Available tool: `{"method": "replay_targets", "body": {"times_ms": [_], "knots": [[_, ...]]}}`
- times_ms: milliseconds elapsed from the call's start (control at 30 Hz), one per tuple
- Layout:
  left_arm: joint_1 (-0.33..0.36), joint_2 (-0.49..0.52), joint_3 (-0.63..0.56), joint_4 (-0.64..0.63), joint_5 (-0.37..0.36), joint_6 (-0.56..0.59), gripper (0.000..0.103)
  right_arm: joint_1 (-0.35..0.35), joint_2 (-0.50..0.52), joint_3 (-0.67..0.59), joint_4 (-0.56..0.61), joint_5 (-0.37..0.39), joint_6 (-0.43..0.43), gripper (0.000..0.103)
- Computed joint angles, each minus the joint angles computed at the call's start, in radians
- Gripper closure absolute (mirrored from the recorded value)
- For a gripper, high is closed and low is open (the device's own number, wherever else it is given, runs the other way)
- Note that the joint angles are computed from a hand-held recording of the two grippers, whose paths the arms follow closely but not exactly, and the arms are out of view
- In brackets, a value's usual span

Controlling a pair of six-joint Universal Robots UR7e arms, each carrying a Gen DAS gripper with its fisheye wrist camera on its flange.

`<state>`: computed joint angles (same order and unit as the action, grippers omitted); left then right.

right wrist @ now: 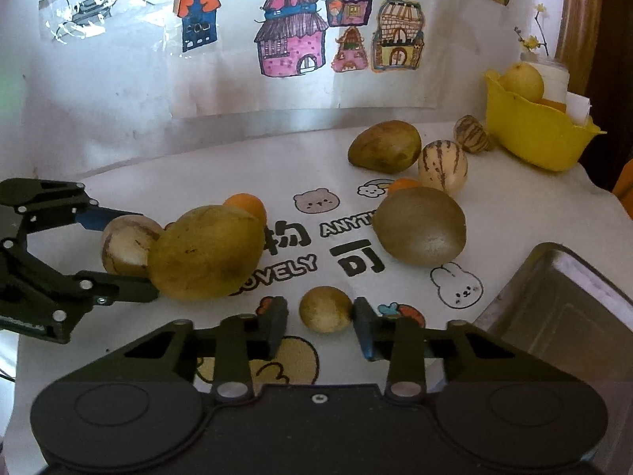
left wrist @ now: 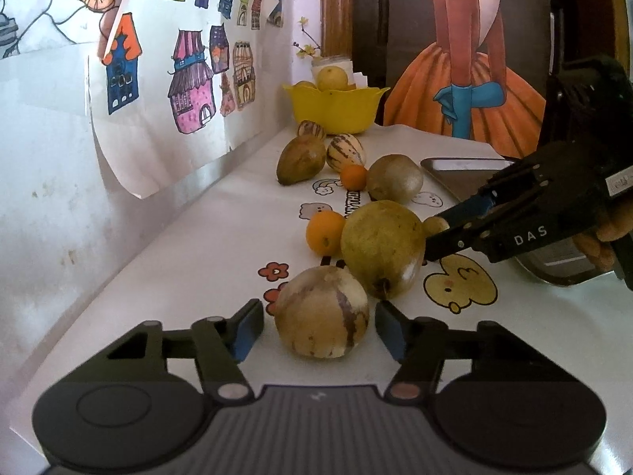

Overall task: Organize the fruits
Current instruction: 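Grasp the striped beige fruit with the left tool while the right tool grasps a small brown fruit, then carry the striped fruit with the left tool while the right tool carries the small fruit to the tray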

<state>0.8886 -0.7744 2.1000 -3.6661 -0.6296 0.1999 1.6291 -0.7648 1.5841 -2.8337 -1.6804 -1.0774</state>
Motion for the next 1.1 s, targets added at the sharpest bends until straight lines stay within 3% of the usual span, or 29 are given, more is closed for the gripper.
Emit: {"method": "replay_targets", "body": {"times_ms": [167, 667, 867, 1100], "knots": [[-0.004, 0.009, -0.010, 0.004, 0.014, -0.011, 0.051, -0.001, -0.005, 0.012, -0.001, 0.010, -0.001, 0.071], [-0.056, 0.003, 0.027, 0.024, 0.090, -0.196, 0.053, -0.022, -0.069, 0.096, 0.001, 0.068, 0.008, 0.072], [-0.090, 0.020, 0.022, 0.003, 0.112, -0.211, 0.053, -0.040, -0.113, 0.143, -0.007, 0.106, 0.012, 0.072], [-0.107, 0.044, -0.037, 0.003, 0.078, -0.195, 0.053, -0.069, -0.180, 0.175, -0.033, 0.146, 0.016, 0.072]]}}
